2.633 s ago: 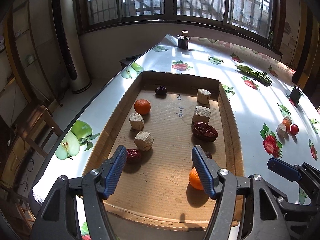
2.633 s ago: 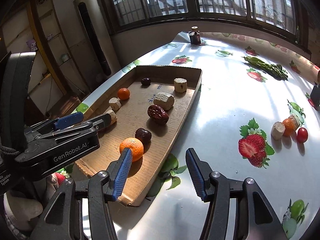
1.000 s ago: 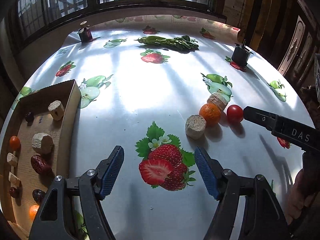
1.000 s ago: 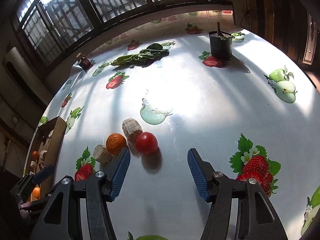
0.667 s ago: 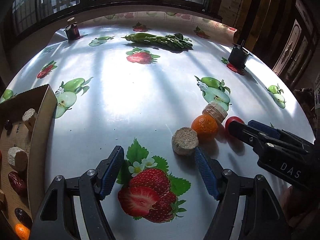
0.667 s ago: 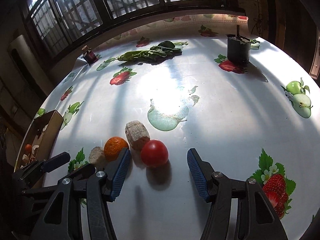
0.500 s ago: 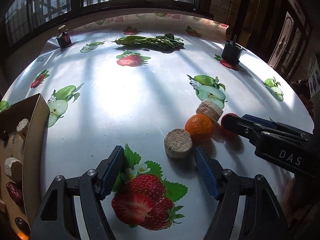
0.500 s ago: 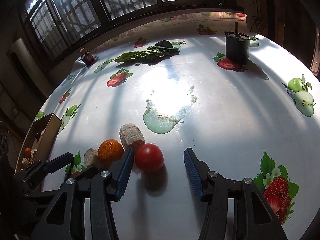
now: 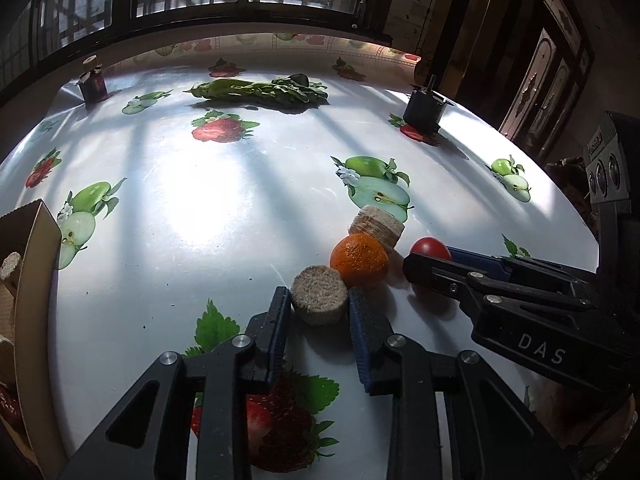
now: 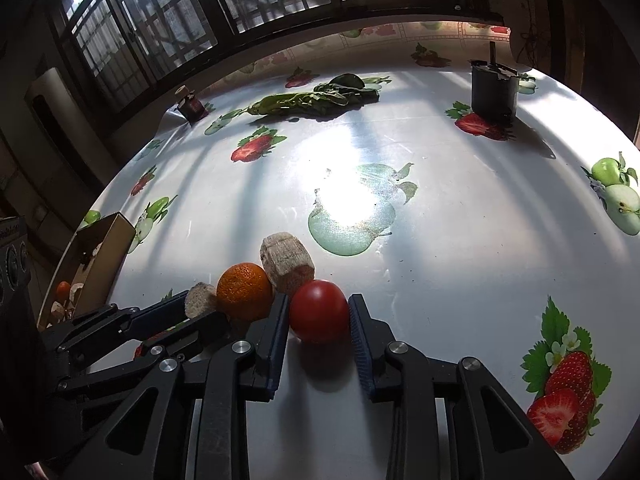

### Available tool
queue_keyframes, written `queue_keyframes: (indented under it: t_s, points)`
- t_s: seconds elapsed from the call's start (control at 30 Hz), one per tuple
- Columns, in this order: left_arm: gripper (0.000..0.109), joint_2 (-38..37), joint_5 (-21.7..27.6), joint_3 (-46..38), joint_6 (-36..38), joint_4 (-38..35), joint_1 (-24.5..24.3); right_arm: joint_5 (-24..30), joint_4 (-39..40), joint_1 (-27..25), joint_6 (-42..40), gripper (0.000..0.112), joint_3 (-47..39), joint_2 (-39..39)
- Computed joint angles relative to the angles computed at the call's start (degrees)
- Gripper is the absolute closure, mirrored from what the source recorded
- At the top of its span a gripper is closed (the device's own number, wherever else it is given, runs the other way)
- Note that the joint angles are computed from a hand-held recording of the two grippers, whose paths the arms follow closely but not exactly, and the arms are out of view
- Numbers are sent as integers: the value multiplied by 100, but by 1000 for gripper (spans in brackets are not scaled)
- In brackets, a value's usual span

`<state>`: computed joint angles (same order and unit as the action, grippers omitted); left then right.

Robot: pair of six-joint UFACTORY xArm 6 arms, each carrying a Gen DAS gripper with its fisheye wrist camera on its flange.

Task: Organize fruits
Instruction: 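Grasp a round rice cake with the left tool while the right tool grasps the red tomato, then carry the rice cake and tomato into the box and open both tools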

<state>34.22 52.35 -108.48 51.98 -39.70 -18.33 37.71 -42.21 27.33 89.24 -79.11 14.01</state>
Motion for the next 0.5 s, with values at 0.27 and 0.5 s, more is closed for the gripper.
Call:
queue_keyframes:
  t_s: [0.27, 0.5]
  points:
    - [81, -15, -43, 27, -73, -37, 31, -47, -128, 20, 208, 81, 101, -64]
    - [81, -212, -27, 152, -65, -283, 131, 181, -267, 96, 410, 81, 40, -45]
